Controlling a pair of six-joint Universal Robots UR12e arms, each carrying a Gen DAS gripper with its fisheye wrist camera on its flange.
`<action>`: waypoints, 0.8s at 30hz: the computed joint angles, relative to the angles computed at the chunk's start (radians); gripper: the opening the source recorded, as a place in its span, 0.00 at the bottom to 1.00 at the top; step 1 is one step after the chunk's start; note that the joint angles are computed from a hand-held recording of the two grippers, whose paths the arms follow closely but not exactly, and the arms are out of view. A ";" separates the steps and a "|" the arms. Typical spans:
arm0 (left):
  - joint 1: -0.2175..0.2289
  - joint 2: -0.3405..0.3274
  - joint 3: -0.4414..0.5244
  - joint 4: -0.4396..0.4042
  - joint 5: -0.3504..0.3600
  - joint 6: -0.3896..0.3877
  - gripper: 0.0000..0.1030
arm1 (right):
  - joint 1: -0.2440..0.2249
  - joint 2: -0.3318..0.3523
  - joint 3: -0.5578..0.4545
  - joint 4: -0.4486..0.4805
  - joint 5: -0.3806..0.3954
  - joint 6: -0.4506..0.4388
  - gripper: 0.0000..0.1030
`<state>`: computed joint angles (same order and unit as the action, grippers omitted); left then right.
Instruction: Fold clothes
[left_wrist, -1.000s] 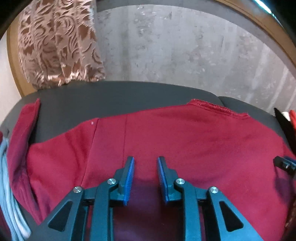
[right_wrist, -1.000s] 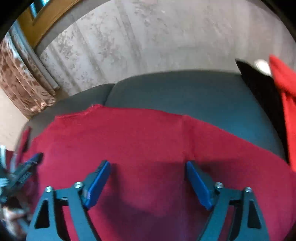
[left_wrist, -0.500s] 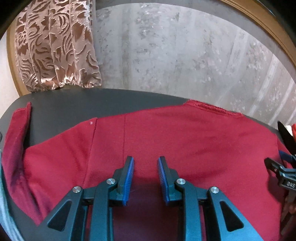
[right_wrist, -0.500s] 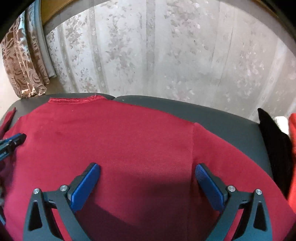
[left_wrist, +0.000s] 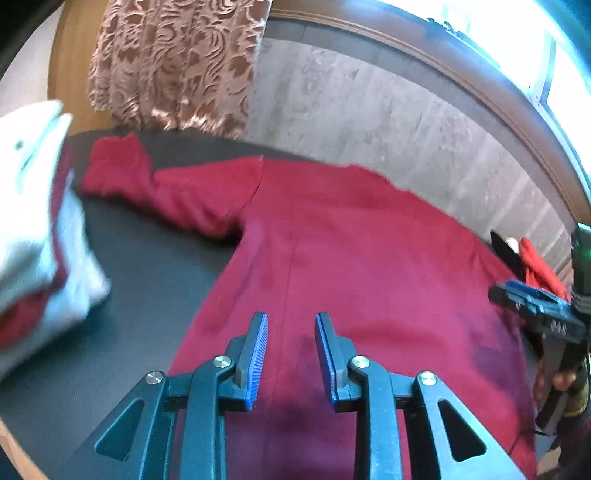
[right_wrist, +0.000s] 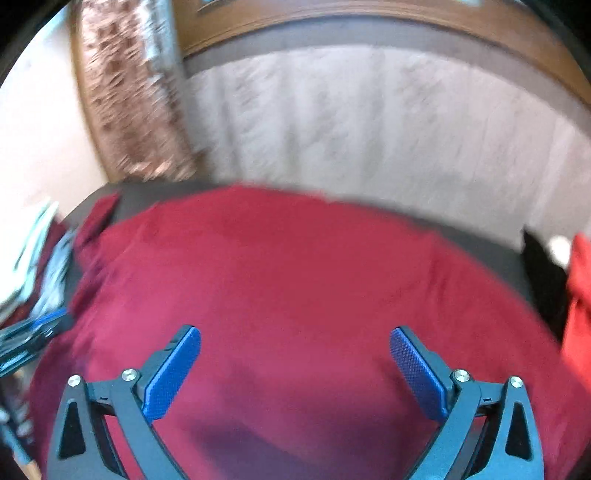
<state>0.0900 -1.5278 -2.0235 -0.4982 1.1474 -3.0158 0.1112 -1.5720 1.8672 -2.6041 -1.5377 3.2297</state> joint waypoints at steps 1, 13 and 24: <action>0.003 0.012 -0.012 -0.014 0.002 0.013 0.25 | 0.009 -0.016 0.019 0.018 0.004 0.004 1.00; 0.027 0.089 -0.079 -0.035 0.050 0.204 0.28 | 0.076 -0.118 0.142 0.066 -0.055 0.076 1.00; -0.007 0.119 -0.068 -0.004 -0.024 0.209 0.28 | -0.306 -0.485 0.483 -0.364 0.189 0.737 1.00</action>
